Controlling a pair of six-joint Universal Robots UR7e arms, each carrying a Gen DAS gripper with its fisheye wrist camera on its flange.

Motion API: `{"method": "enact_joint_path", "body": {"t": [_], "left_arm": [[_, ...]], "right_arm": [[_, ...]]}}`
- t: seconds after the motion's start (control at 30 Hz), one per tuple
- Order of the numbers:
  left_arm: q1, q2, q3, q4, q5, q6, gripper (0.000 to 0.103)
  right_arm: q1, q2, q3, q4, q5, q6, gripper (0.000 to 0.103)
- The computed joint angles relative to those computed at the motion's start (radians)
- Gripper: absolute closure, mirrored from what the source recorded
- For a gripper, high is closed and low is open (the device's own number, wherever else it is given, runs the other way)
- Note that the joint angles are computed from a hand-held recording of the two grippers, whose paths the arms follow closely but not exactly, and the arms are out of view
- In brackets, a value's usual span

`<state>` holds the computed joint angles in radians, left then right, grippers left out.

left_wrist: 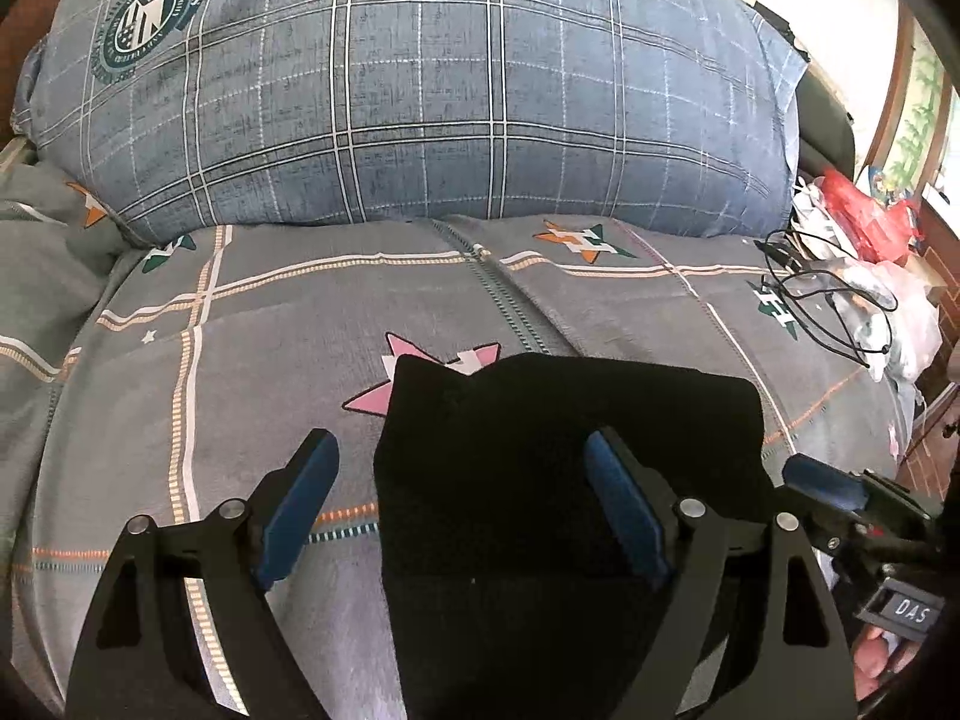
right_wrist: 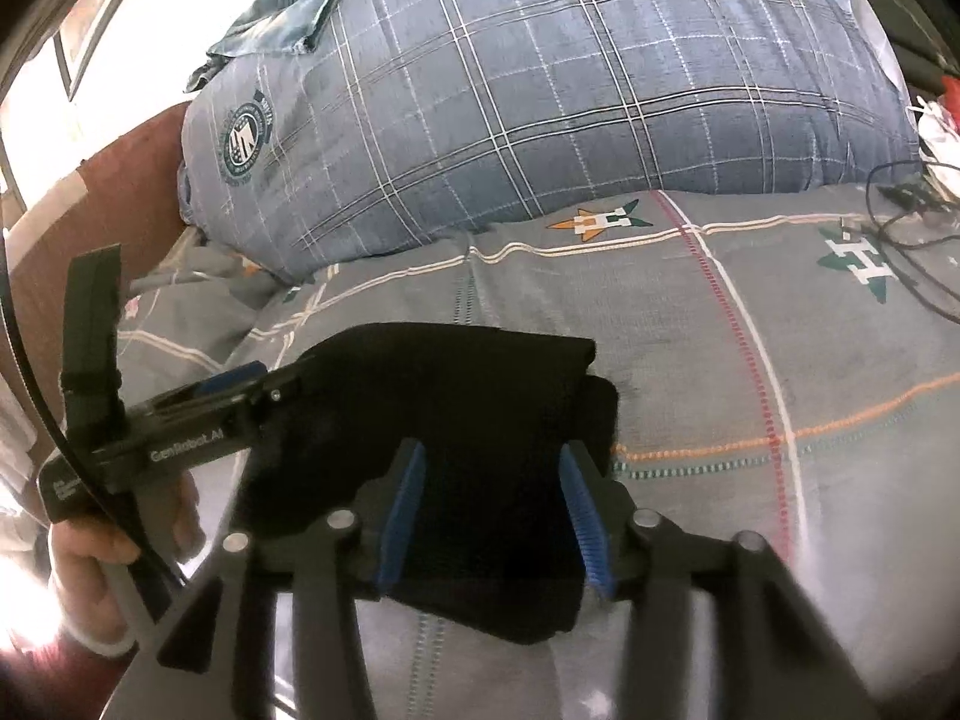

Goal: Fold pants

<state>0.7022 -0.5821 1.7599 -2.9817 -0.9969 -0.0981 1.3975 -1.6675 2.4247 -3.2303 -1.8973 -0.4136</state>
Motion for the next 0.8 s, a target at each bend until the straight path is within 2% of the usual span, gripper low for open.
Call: {"method": "enact_joint_path", "body": {"t": [0.17, 0.27, 0.6, 0.8], "left_arm": [[0.004, -0.013, 0.015, 0.006, -0.009, -0.021, 0.018], [0.008, -0.018, 0.022, 0.011, -0.010, -0.036, 0.018], [0.026, -0.032, 0.039, 0.039, -0.021, -0.068, 0.017], [0.048, -0.051, 0.057, 0.028, -0.085, -0.062, 0.017]], "right_arm": [[0.001, 0.009, 0.001, 0.004, -0.006, 0.012, 0.049], [-0.013, 0.003, 0.003, 0.007, 0.001, 0.023, 0.044], [-0.060, -0.007, -0.003, 0.031, 0.007, 0.041, 0.042], [-0.092, -0.018, 0.000, 0.050, 0.038, 0.050, 0.037]]}}
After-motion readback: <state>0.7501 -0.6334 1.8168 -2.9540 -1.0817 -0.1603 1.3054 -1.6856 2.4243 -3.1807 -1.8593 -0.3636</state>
